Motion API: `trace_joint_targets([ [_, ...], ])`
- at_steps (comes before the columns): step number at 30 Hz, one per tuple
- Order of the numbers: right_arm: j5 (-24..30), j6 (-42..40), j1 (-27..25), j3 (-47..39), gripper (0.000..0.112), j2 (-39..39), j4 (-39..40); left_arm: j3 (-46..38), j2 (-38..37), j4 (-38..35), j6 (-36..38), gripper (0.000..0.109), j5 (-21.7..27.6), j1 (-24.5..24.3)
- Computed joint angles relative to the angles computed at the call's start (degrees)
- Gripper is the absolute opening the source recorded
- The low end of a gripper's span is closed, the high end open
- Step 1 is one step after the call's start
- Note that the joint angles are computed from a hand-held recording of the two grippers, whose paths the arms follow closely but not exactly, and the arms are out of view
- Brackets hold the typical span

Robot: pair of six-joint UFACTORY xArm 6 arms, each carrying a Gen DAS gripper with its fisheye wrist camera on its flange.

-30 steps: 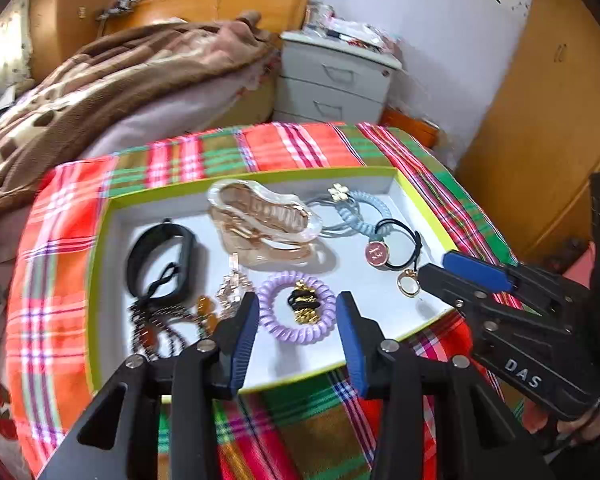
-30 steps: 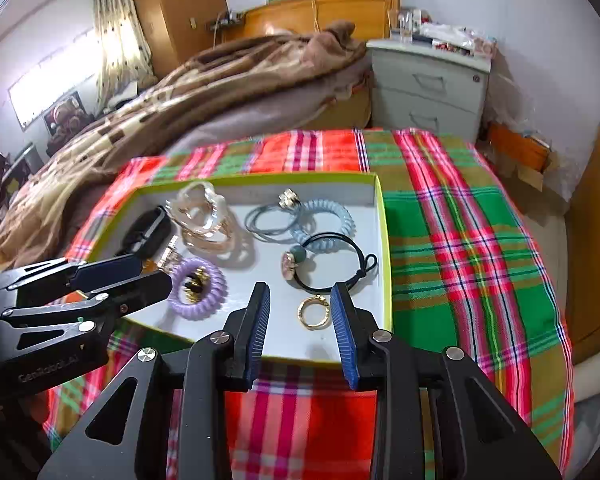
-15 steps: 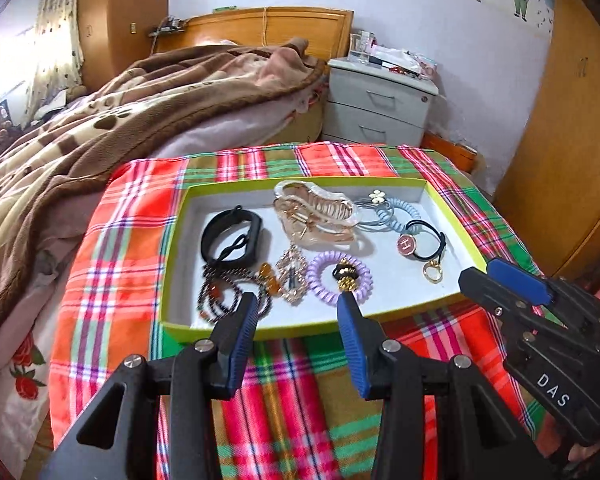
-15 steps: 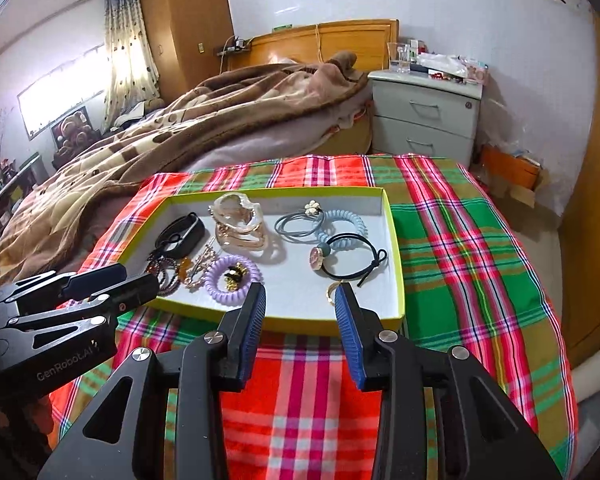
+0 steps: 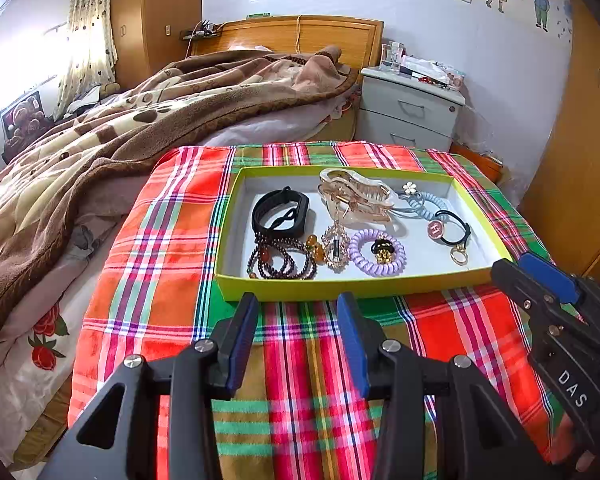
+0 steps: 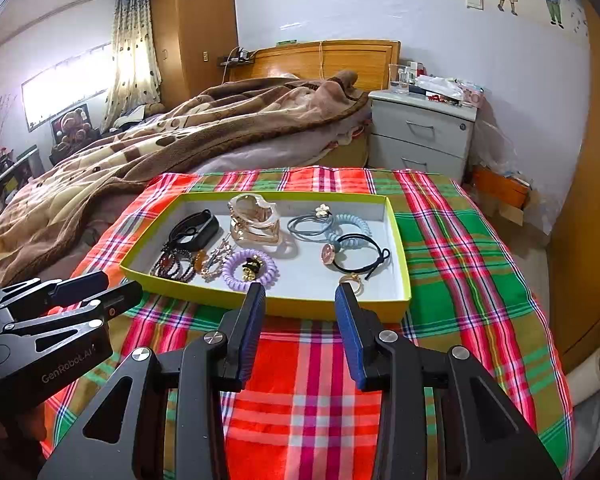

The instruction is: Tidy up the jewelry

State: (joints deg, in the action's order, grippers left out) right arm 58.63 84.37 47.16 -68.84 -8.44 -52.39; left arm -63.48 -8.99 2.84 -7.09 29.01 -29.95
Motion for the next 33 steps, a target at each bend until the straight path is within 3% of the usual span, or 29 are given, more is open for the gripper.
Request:
trace_joint_targets([
  [4,-0.22,0.5,0.18,-0.02,0.037,0.04,-0.06,0.8,-0.78,2.64,-2.55,0.043,-0.33,-0.04],
  [33,-0.88,1.77,0.96,-0.15,0.037,0.15,-0.3,1.82,-2.29,-0.07,-1.0,0.043,0.8,0.37],
])
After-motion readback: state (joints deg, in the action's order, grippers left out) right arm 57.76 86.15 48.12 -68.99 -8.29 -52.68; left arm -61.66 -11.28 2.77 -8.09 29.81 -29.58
